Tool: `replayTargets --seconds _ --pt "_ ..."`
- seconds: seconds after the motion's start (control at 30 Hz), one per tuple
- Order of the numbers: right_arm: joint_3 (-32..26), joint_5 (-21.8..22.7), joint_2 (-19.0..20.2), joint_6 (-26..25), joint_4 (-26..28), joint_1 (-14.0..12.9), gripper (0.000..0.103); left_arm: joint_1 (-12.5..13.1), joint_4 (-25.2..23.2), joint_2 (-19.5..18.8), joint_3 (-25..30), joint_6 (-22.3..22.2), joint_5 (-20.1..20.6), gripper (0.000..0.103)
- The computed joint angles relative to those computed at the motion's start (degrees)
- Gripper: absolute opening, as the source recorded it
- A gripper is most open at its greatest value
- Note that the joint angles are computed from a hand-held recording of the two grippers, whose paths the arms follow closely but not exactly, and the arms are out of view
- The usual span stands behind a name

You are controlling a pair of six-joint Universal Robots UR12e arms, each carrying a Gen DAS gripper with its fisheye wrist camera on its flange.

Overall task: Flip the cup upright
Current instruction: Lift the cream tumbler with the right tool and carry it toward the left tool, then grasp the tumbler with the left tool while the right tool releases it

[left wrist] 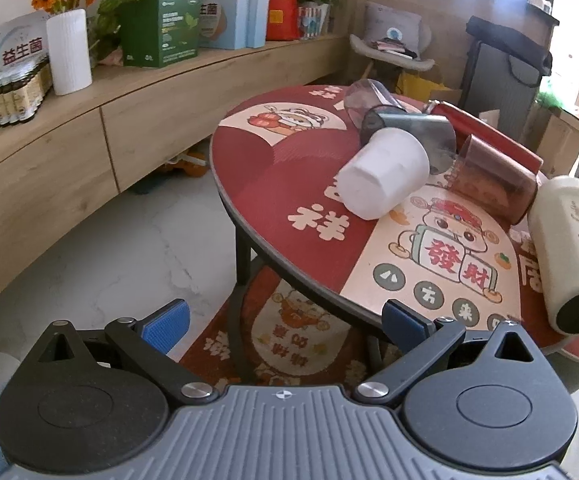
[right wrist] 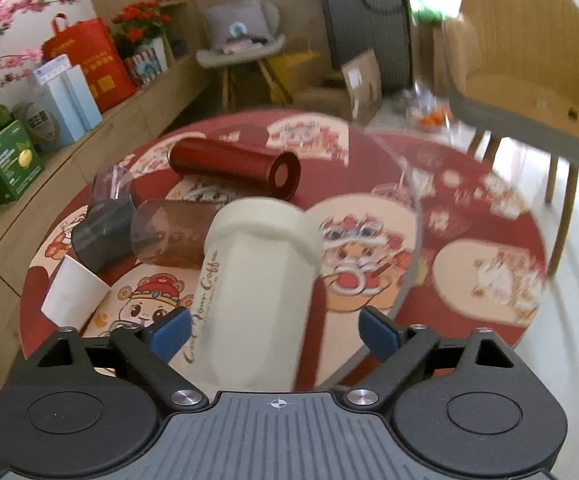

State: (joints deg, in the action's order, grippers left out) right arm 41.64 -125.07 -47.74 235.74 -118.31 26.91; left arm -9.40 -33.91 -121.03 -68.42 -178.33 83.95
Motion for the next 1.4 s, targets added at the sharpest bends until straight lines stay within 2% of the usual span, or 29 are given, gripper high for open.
replayTargets --seconds 0.13,0.2,0.47,0.7,0.83,0.9,1.0,1.13,1.33,1.4 --pt "5.4 -4.0 -2.9 -3.8 -3.9 0.8 0.093 -0.4 -0.4 0.4 0.3 0.2 0.8 0.103" --pt "8.1 -5.3 -4.3 -4.7 -5.4 0.9 0.094 -0.6 -1.7 0.5 1.0 0.8 -0.1 0.103" --pt "18.1 -5.8 -9.0 -5.0 -13.2 -0.2 0.094 -2.7 -3.5 -0.4 5.8 4.5 -4.9 0.103" --pt "23.6 -8.2 -11.1 -5.2 -17.8 -1.0 0.094 -5.4 -11.4 -4.1 14.1 6.4 -7.9 0.103" --pt "27.2 -6.3 -13.3 -1.0 -19.3 -2.4 0.094 -7.4 -15.1 -6.8 18.5 10.6 -7.8 0.103" --pt "28.6 -6.6 -14.1 1.1 -19.3 -2.8 0.094 -8.2 -18.7 -8.6 21.8 12.6 -7.7 0.103" --pt "30.7 -7.1 -15.2 2.6 -21.0 -3.2 0.094 -9.1 -23.3 -11.5 26.7 13.1 -6.8 0.103" --pt "33.2 -5.9 -16.3 3.1 -25.0 -3.7 0.094 -9.8 -26.5 -13.9 30.8 12.7 -7.1 0.103" --pt "33.9 -4.6 -16.6 2.9 -26.5 -4.0 0.094 -11.0 -31.3 -17.0 36.1 14.2 -5.2 0.103" --pt "33.8 -4.7 -16.5 2.7 -26.6 -3.9 0.094 -11.2 -34.3 -18.7 39.3 14.0 -5.1 0.103"
